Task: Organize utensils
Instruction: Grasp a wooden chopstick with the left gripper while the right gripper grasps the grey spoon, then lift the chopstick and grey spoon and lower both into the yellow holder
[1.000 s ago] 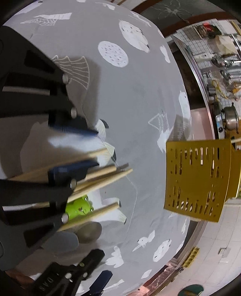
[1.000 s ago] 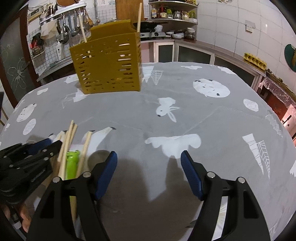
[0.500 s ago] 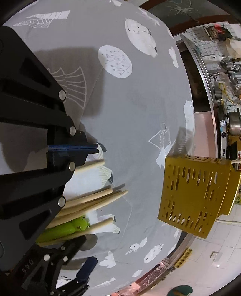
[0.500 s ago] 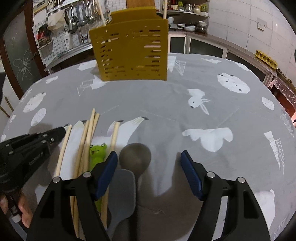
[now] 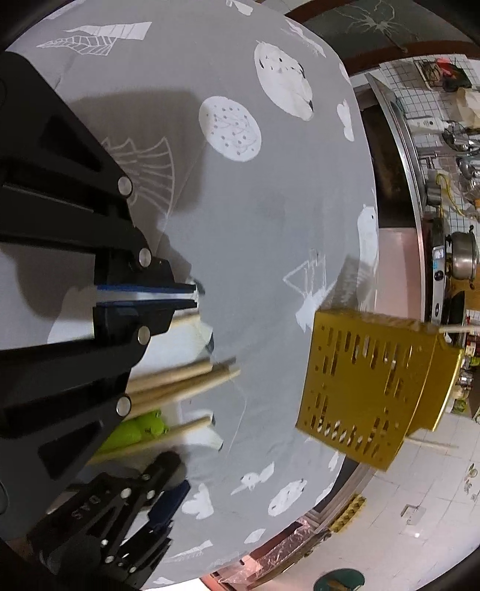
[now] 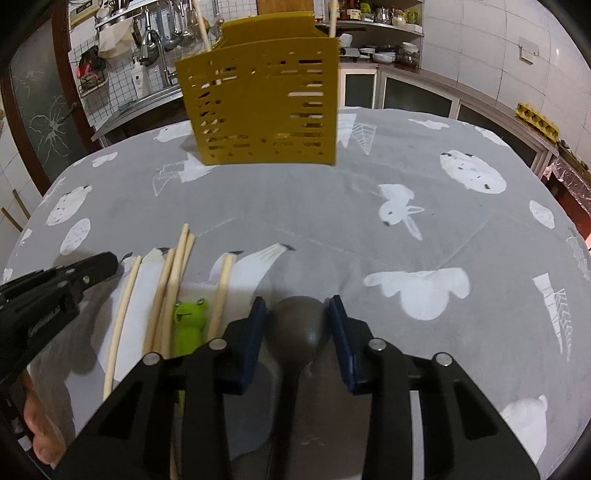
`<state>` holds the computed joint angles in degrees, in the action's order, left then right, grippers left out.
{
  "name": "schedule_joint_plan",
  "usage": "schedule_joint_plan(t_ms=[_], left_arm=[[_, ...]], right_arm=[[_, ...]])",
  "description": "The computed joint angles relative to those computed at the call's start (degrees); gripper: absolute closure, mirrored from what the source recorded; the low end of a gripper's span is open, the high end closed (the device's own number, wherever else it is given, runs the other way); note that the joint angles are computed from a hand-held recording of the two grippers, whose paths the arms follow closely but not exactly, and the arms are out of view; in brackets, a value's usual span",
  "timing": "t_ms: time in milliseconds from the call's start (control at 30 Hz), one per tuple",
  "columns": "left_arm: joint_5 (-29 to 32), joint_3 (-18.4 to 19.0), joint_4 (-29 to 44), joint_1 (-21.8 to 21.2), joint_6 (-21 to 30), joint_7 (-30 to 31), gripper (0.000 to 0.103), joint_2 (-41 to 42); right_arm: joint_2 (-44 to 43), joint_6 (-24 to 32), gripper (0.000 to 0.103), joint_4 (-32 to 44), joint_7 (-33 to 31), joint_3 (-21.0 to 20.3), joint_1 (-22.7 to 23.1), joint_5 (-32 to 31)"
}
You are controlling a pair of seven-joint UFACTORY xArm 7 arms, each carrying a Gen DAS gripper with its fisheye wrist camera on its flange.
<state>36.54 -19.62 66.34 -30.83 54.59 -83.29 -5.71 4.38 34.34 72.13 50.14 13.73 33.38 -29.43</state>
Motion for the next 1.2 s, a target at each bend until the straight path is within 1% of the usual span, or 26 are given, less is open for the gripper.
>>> schedule_joint_plan(t_ms=[33, 100, 233, 333, 433, 500, 667, 733, 867, 1033, 1067, 1200], left_arm=[[0.09, -0.19, 0.53, -0.15, 0.32, 0.22, 0.093, 0.42], [0.68, -0.56, 2.34, -0.72, 1.99, 0.64, 0.084, 2.10], [0.04, 0.34, 4.41, -2.12, 4.51, 1.15, 0.083, 4.74], [1.50, 0.95, 5.76, -3.25, 6.48, 0.98, 0.083, 6.07], [1.52, 1.78, 6.55, -3.94, 6.86, 1.33, 0.085, 6.73], [1.47, 2.19, 6.64, -4.16, 6.67, 1.42, 0.096, 6.84], [1.90, 2.75, 6.47, -4.27, 5.88, 1.62, 0.097, 6.77], [2.04, 2.91, 5.66, -4.03, 4.36, 0.97, 0.098, 5.99], [5.55, 2.28, 5.06, -3.60, 3.64, -1.25, 0.098, 3.79], [10.47, 0.88, 4.87, -2.07, 2.35, -3.55, 0.099, 0.50], [12.20, 0.44, 4.89, -1.70, 2.29, -4.17, 0.099, -0.24], [18.72, -1.48, 5.23, -0.32, 3.18, -6.39, 0.099, -2.00]], right_arm=[[-0.28, -0.06, 0.067, -0.21, 0.07, -0.19, -0.17, -0.17], [-0.79, -0.33, 0.067, -0.78, -0.30, -0.47, -0.81, 0.36], [-1.70, -0.88, 0.067, -1.89, -0.82, -0.64, -2.06, 1.14], [-1.88, -1.83, 0.067, -2.36, -1.32, -0.46, -2.62, 1.80], [-1.74, -2.61, 0.067, -2.43, -1.49, -0.24, -2.74, 1.85], [-1.76, -3.06, 0.067, -2.49, -1.25, -0.18, -2.67, 1.48], [-2.61, -4.57, 0.067, -3.00, -0.43, -0.19, -2.87, 0.54], [-3.16, -5.28, 0.067, -3.34, 0.48, -0.14, -3.07, -0.20], [-4.36, -7.41, 0.067, -3.88, 3.25, 0.07, -3.82, -3.10], [-5.29, -9.80, 0.067, -3.08, 8.53, 0.34, -5.15, -9.49], [-5.47, -10.50, 0.067, -2.89, 10.36, 0.34, -5.51, -11.53], [-5.21, -12.21, 0.067, -1.62, 14.38, 0.37, -6.53, -16.82]])
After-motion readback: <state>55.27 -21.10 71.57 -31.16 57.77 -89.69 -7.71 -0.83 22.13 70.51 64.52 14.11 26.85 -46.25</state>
